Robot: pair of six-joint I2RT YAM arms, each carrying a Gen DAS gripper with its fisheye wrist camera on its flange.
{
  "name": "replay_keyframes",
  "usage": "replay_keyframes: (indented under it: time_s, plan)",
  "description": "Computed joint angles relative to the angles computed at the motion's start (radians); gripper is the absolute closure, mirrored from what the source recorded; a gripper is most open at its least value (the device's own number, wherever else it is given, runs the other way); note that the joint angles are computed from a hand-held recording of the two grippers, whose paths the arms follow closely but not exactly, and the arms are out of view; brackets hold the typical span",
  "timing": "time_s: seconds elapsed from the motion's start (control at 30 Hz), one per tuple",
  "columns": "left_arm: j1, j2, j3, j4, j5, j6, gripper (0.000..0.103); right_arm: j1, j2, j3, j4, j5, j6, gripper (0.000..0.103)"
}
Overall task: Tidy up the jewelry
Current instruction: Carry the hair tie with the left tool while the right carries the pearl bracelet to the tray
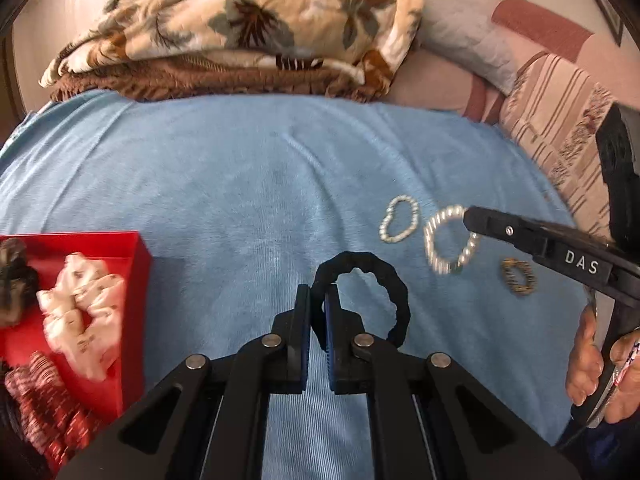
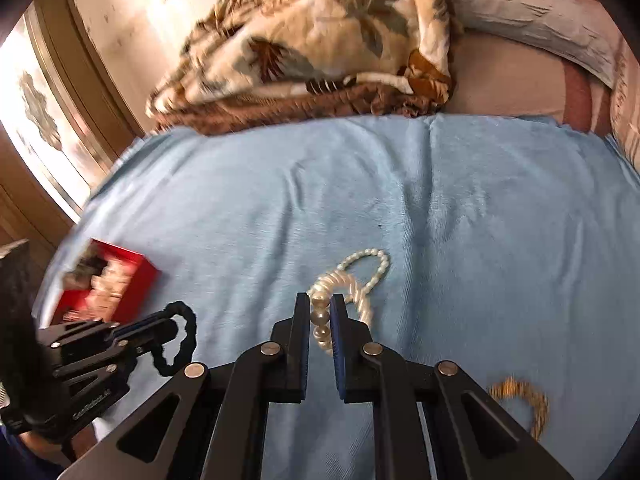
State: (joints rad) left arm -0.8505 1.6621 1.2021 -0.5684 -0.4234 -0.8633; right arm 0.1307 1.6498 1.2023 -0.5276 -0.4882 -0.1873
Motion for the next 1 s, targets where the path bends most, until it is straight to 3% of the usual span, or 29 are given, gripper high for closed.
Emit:
replay_keyframes:
  time_s: [0.17,0.47,0.73,1.0]
  plan:
    - [-0.084,-0.122,-0.027,-0.094,-0.105,-0.044,0.097,-0.056,-0.142,-0.090,-0.062,-0.120,0.034,0.092]
    - [-0.186,-0.290,-0.097,-0.311,-0.264,-0.168,0.097,-0.019,-0.397,-0.260,-0.089,-0.151,0.097,0.092]
    - [-0.190,-0.507,-0.235,-0.460,-0.305,-0.291,0.097,0.166,-0.499,-0.300,-0.082,-0.074,0.206,0.092]
    - [-0.111,-0.719,-0.333,-0.568,-0.319,-0.292,0.097,0.378,-0.477,-0.258,-0.045,0.034,0.306,0.092]
